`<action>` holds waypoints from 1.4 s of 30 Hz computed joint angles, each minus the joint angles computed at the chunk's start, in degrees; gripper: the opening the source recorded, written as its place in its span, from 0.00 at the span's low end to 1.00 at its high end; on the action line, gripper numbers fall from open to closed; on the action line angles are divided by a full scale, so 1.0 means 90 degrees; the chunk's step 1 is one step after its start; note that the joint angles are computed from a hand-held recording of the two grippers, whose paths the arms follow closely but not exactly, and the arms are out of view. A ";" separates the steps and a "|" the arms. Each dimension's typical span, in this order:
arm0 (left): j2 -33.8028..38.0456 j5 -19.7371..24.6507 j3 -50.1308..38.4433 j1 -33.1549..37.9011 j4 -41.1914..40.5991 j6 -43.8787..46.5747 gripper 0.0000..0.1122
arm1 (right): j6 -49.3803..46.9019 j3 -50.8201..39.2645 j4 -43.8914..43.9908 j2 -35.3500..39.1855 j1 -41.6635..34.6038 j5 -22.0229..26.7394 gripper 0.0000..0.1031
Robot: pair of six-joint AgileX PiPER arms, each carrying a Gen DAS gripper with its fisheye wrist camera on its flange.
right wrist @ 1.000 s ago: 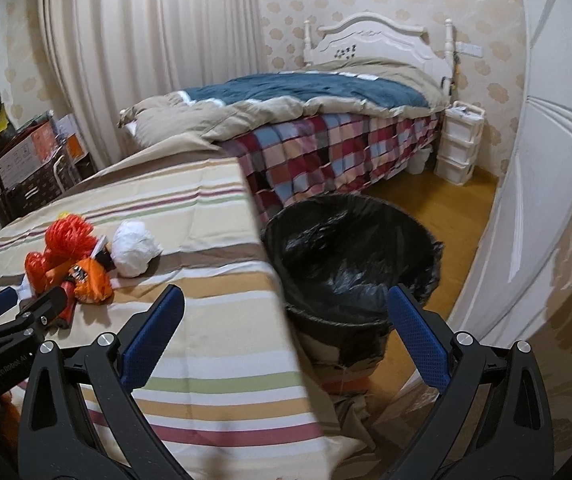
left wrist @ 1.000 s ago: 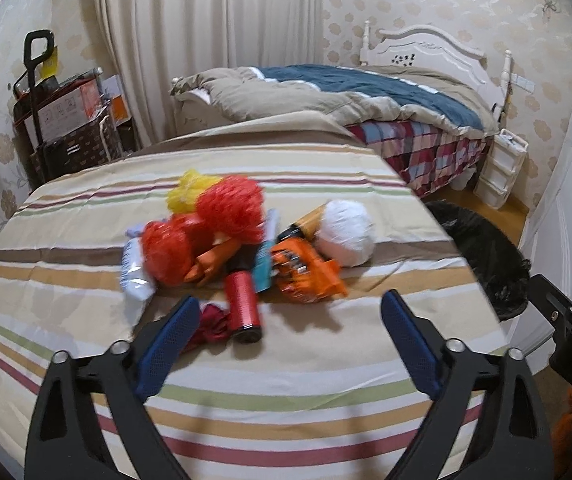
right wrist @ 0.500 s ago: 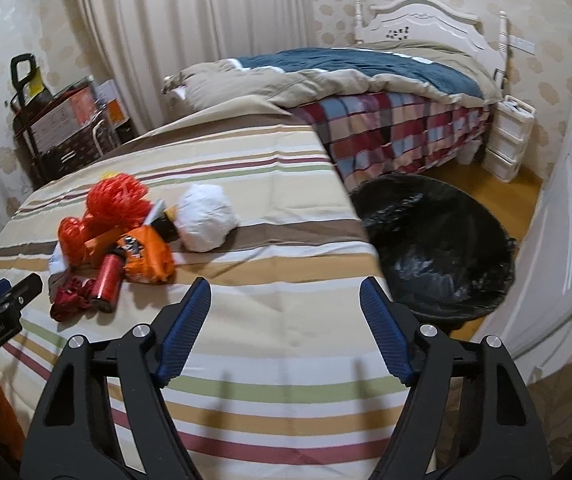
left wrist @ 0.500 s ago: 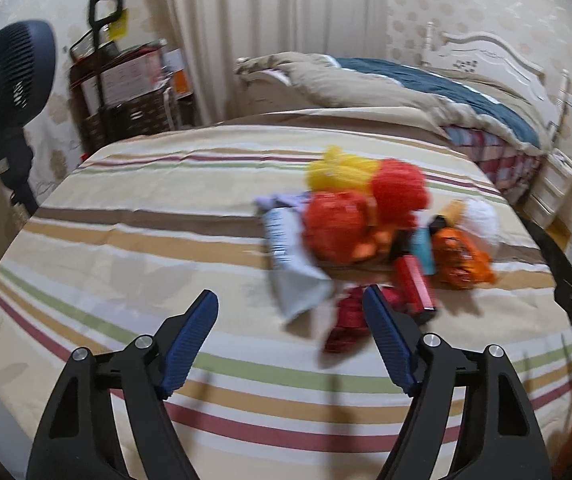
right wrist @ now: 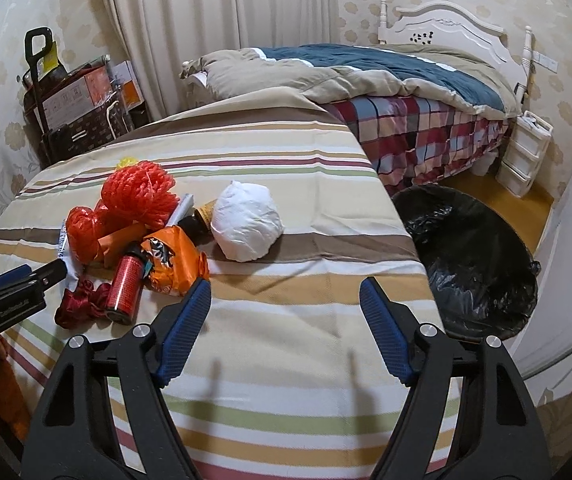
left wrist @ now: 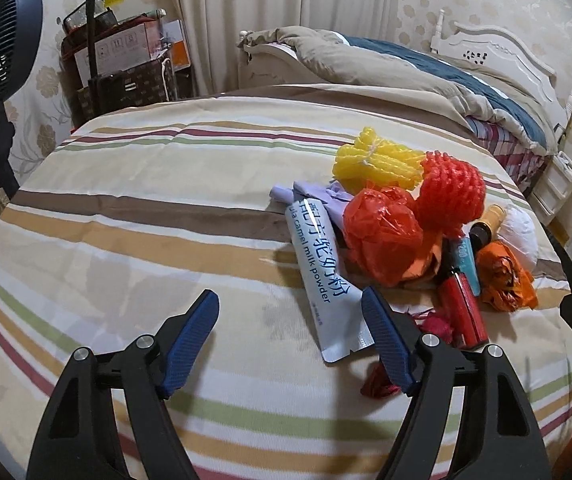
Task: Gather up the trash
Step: 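Move left tool to the white milk-powder packet while right tool approaches the white bag ball, then close left tool on the milk-powder packet while right tool grasps the white bag ball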
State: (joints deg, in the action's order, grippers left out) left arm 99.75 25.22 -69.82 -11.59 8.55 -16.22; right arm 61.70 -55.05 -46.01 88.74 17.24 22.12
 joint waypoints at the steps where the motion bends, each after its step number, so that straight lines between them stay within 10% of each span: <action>1: 0.0048 0.0037 -0.0067 0.0034 -0.0132 0.0141 0.66 | -0.0024 -0.0051 0.0016 0.0064 0.0001 -0.0009 0.73; 21: 0.0622 0.0381 -0.0880 0.0466 -0.0656 0.0723 0.68 | -0.1033 -0.1006 0.0907 0.0924 -0.0149 -0.0004 0.73; 31: 0.0783 0.0315 -0.0949 0.0657 -0.1598 0.1792 0.34 | -0.1233 -0.1309 0.1144 0.1220 -0.0231 -0.0035 0.73; 42: 0.0718 0.0093 -0.0786 0.0550 -0.1208 0.1450 0.32 | -0.1241 -0.1827 0.1116 0.1719 -0.0262 0.0141 0.69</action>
